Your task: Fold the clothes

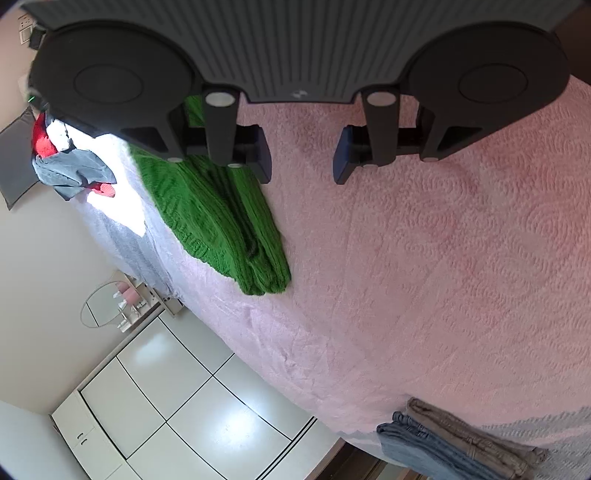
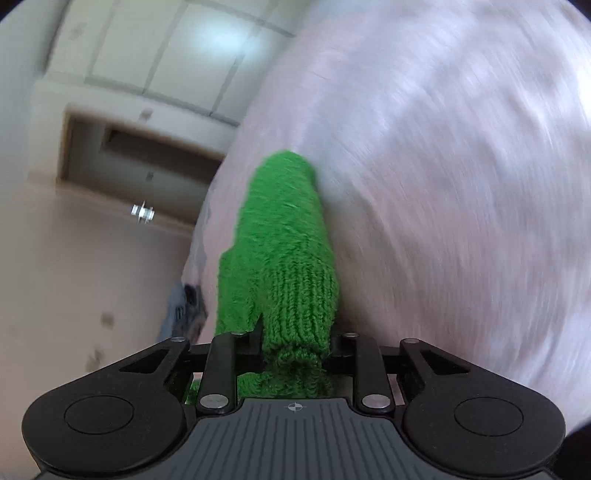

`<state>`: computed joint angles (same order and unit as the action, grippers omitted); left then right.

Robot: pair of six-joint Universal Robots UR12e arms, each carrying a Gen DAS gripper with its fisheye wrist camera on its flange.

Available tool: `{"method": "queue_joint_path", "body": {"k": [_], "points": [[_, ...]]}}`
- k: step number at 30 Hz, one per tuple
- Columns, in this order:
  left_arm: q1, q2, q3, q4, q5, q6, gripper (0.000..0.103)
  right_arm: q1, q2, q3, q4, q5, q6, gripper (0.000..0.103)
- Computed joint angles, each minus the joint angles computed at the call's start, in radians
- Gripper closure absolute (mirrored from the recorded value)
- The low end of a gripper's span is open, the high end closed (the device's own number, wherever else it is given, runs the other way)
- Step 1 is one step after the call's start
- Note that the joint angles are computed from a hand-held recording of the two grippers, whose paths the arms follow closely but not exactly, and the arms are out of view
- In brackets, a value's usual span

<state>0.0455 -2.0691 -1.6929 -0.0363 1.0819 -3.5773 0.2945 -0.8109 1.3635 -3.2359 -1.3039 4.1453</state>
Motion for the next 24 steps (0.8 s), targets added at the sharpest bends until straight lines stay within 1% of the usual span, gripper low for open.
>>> {"method": "queue_joint_path", "body": {"k": [2, 3, 5, 7, 8, 9, 10, 11, 12, 13, 14, 16, 17, 18, 19, 20, 22, 24], "points": [[-0.004, -0.004, 0.014, -0.012, -0.003, 0.018, 0.073, -0.037, -0.023, -0.008, 0.067, 0.016, -0.166, 0.080], [-0.007, -0.009, 0.025, -0.022, -0.009, 0.027, 0.073, -0.061, -0.029, -0.019, 0.112, 0.041, -0.260, 0.080], [-0.015, -0.022, 0.051, -0.049, -0.030, 0.043, 0.073, -0.120, -0.023, -0.055, 0.199, 0.148, -0.417, 0.080], [-0.024, -0.043, 0.089, -0.084, -0.057, 0.071, 0.070, -0.160, 0.002, -0.110, 0.292, 0.210, -0.471, 0.078], [-0.030, -0.059, 0.115, -0.098, -0.072, 0.086, 0.069, -0.177, 0.013, -0.134, 0.337, 0.226, -0.489, 0.075], [-0.035, -0.078, 0.145, -0.110, -0.090, 0.100, 0.067, -0.190, 0.006, -0.117, 0.340, 0.254, -0.465, 0.071], [-0.038, -0.103, 0.184, -0.125, -0.112, 0.102, 0.065, -0.193, -0.002, -0.089, 0.301, 0.256, -0.399, 0.054], [-0.041, -0.132, 0.228, -0.140, -0.134, 0.096, 0.064, -0.195, -0.002, -0.062, 0.228, 0.259, -0.318, 0.039], [-0.044, -0.162, 0.274, -0.156, -0.156, 0.090, 0.060, -0.197, 0.000, -0.036, 0.154, 0.259, -0.237, 0.031], [-0.045, -0.193, 0.324, -0.176, -0.177, 0.074, 0.058, -0.199, 0.002, -0.013, 0.083, 0.255, -0.155, 0.019], [-0.046, -0.226, 0.376, -0.201, -0.201, 0.051, 0.057, -0.201, 0.005, 0.009, 0.013, 0.248, -0.074, 0.018], [-0.047, -0.293, 0.484, -0.258, -0.256, 0.006, 0.052, -0.188, 0.001, 0.060, -0.082, 0.224, 0.021, 0.018], [-0.047, -0.329, 0.541, -0.288, -0.284, -0.016, 0.050, -0.183, 0.000, 0.078, -0.111, 0.215, 0.054, 0.018], [-0.047, -0.366, 0.602, -0.319, -0.312, -0.039, 0.046, -0.178, -0.001, 0.095, -0.137, 0.205, 0.085, 0.018], [-0.050, -0.398, 0.657, -0.360, -0.335, -0.046, 0.044, -0.174, 0.002, 0.100, -0.156, 0.206, 0.103, 0.018], [-0.054, -0.425, 0.708, -0.413, -0.353, -0.036, 0.044, -0.171, 0.006, 0.103, -0.174, 0.208, 0.120, 0.018], [-0.062, -0.473, 0.798, -0.547, -0.407, 0.018, 0.044, -0.171, 0.014, 0.080, -0.135, 0.204, 0.116, 0.019], [-0.071, -0.504, 0.861, -0.681, -0.451, 0.095, 0.047, -0.172, 0.022, 0.053, -0.090, 0.199, 0.109, 0.040]]}}
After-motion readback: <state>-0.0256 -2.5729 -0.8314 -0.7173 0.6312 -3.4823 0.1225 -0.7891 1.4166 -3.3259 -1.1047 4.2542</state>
